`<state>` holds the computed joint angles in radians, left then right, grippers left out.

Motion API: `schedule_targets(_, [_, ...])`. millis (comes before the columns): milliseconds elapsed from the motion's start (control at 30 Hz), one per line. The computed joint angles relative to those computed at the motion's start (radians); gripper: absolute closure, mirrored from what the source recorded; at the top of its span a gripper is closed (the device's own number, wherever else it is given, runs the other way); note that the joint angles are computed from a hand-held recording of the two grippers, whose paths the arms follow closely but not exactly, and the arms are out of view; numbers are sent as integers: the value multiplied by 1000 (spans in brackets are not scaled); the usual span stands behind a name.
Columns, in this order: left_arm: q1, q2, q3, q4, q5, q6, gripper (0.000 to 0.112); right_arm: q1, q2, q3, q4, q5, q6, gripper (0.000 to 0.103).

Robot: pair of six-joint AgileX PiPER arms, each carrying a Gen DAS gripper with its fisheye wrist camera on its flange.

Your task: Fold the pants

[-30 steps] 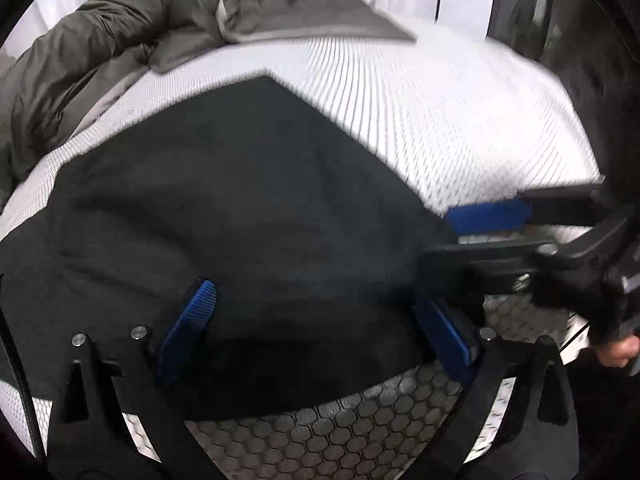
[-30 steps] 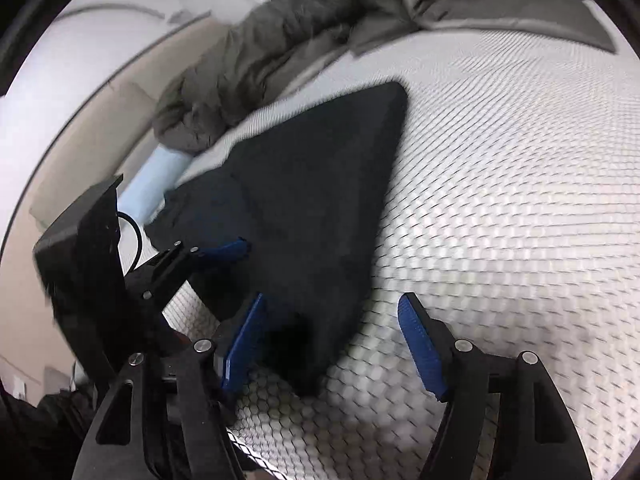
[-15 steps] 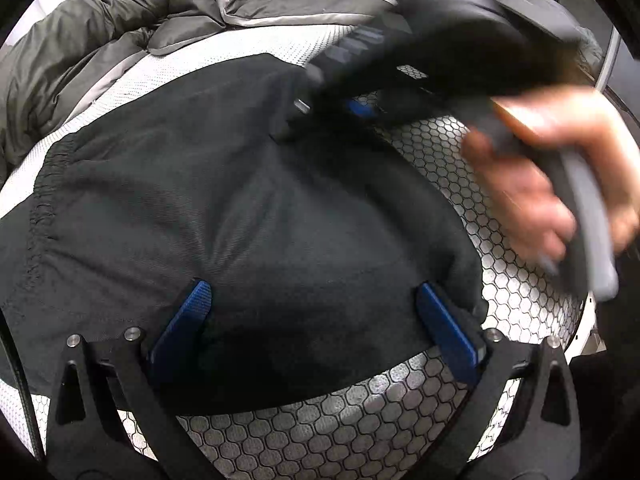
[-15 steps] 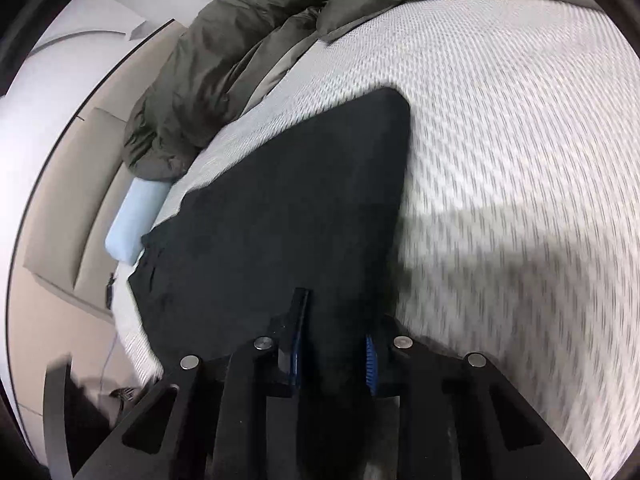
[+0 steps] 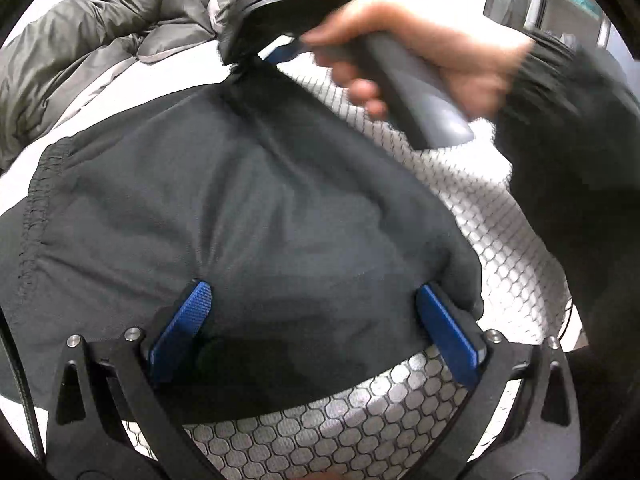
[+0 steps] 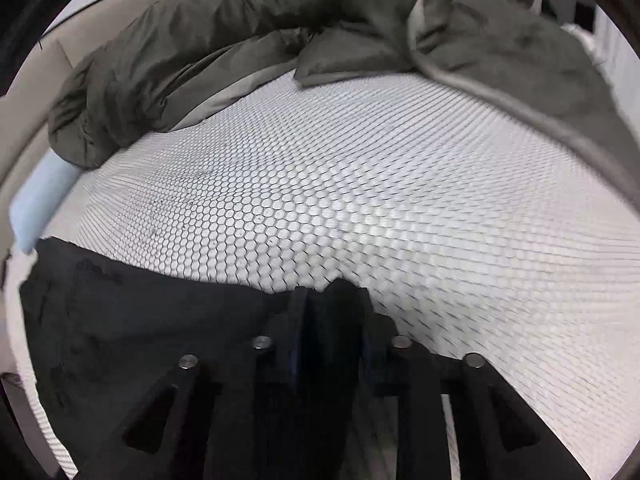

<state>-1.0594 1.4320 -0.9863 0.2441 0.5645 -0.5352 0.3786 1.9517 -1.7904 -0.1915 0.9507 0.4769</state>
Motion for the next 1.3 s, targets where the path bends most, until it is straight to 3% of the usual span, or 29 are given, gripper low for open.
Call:
schedule_targets(33, [23, -21, 8, -58, -12, 52, 10, 7, -66, 63, -44, 13, 54, 63])
schedule_targets(100, [76, -64, 13, -173, -6, 154, 10, 11, -231, 263, -72, -77, 148, 31])
schedule_targets(200, [146, -170, 52, -254, -31, 231, 10, 20, -515, 563, 6, -167, 258, 29])
schedule_targets(267, [203, -240, 85, -305, -58, 279, 10, 34, -619, 739, 79, -308, 262, 29])
schedule_targets(367, [312, -306, 115, -374, -69, 355, 10, 30, -648, 880, 376, -477, 76, 29])
schedule_targets(433, [421, -320, 117, -450, -49, 446, 10, 11, -592, 880, 572, -510, -116, 34])
schedule_targets(467, [471, -325, 115, -470, -35, 470, 10, 9, -548, 863, 634, -515, -180, 42])
schedule_targets(500, [541, -324, 114, -515, -21, 522, 10, 3, -519, 847, 656, -510, -208, 64])
schedule_targets(567, [645, -325, 118, -572, -11, 585, 10, 11, -451, 783, 581, -480, -185, 86])
schedule_targets(600, [720, -309, 109, -638, -4, 656, 10, 17, -449, 771, 536, -480, -170, 91])
schedule_targets(700, [899, -268, 92, -794, 41, 817, 10, 50, -466, 686, 261, -425, 20, 90])
schedule_targets(800, [996, -226, 94, -920, 100, 947, 11, 122, -442, 592, -32, -225, 216, 70])
schedule_targets(867, [952, -227, 94, -874, 85, 929, 11, 197, -476, 601, -221, -147, 398, 70])
schedule_targets(967, [817, -242, 81, -782, 50, 874, 10, 313, -565, 668, -387, -160, 582, 70])
schedule_targets(1100, [591, -163, 30, -591, 28, 789, 12, 360, -528, 670, -241, -257, 434, 70])
schedule_targets(1133, [572, -131, 10, -571, 45, 769, 20, 366, -487, 665, -183, -280, 373, 70])
schedule_targets(1233, [502, -85, 18, -365, 30, 630, 35, 406, -408, 645, -231, -209, 345, 70])
schedule_targets(1300, [503, -109, 55, -319, 22, 667, 36, 446, -426, 683, -350, -152, 409, 70])
